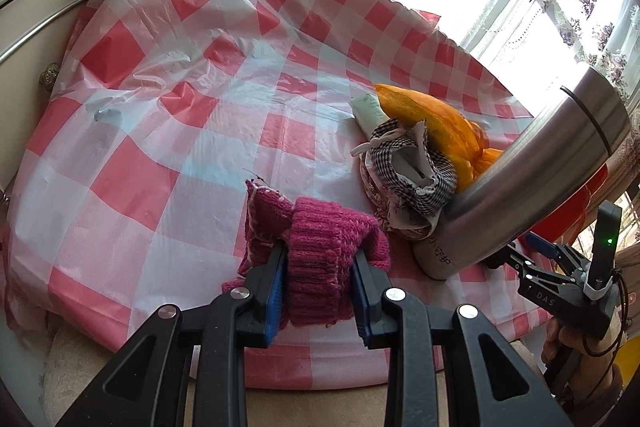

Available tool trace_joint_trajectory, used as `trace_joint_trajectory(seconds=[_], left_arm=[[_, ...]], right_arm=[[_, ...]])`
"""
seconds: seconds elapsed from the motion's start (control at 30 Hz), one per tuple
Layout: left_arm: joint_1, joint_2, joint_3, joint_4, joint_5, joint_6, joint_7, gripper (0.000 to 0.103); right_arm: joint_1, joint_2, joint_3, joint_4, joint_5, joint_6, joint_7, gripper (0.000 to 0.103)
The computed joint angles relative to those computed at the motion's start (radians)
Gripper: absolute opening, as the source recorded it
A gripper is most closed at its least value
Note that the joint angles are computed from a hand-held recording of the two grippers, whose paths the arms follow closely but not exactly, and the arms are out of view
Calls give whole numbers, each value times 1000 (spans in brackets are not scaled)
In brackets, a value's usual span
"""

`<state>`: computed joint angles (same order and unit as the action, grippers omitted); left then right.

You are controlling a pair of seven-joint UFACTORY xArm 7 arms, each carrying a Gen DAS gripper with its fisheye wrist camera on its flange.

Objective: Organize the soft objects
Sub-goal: 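Move the right tool past the pink cloth and grasp the dark brown sock, then carry brown sock with right tool while left tool carries mitten, releasing both into box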

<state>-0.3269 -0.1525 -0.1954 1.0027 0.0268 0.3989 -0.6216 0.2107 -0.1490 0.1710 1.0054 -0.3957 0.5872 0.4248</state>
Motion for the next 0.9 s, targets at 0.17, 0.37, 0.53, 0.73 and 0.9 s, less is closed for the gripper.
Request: trace_joint_trajectory(seconds=[0.17,0.37,0.53,0.73,0.9], left_arm=[[-5,-18,-7,-12,6,2,-7,30],[-7,-48,-18,-36,15,1,-23,30],[-9,-73,-30,-50,30,5,-38,30],[-14,-105,-44,-66,43,17,-54,30],[-20,-122,-55,-74,49,29,-64,30]], right_arm=[[6,-13,7,-20,-23,1,12,32],[9,-95,24,-102,-13,-35,18,26],[4,-179,22,-177,47,-60,14,25],[41,-275,-32,-271,232,-87,-96,25],[46,-355,-41,-346,325,-46,-158,28]])
